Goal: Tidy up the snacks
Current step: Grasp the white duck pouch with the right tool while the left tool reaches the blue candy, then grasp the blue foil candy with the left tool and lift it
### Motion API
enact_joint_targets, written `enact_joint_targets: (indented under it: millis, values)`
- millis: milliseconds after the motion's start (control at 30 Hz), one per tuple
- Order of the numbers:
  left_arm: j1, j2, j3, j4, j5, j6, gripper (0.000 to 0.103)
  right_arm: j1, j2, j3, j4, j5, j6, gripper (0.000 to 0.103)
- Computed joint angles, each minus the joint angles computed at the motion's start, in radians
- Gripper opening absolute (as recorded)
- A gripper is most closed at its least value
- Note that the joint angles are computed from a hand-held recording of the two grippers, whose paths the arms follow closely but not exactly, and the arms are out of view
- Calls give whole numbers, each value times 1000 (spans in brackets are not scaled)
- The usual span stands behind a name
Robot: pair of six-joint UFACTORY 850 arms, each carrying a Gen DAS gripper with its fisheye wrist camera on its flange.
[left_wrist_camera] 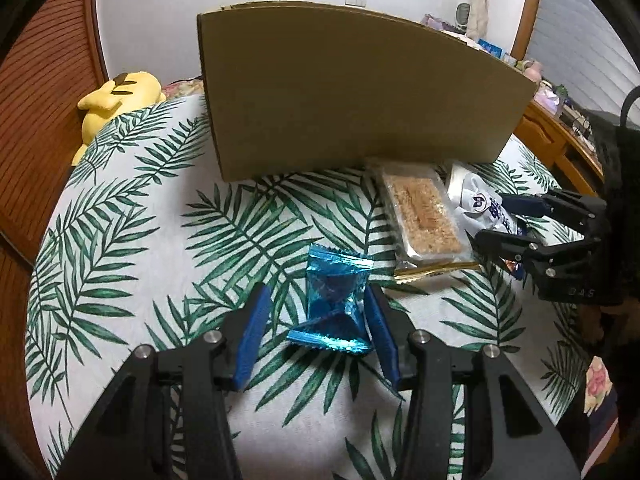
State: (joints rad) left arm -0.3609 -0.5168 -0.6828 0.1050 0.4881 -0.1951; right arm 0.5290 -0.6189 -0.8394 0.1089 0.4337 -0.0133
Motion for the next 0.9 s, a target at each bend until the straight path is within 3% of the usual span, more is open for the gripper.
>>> enact_joint_targets:
  millis: [200, 267, 400, 900]
  values:
    - [-52, -16, -6, -219, 24, 222, 54, 15, -4, -6, 70, -7, -76, 70]
    - [-44, -18, -4, -196, 34, 192, 56, 10, -3, -5, 49, -7, -54, 71]
    - [-44, -24, -12, -253, 28, 213, 69, 12, -6, -8, 58, -7, -62, 71]
    - [-29, -13, 2, -170, 17, 185, 69, 13, -6, -8, 61, -6, -65, 71]
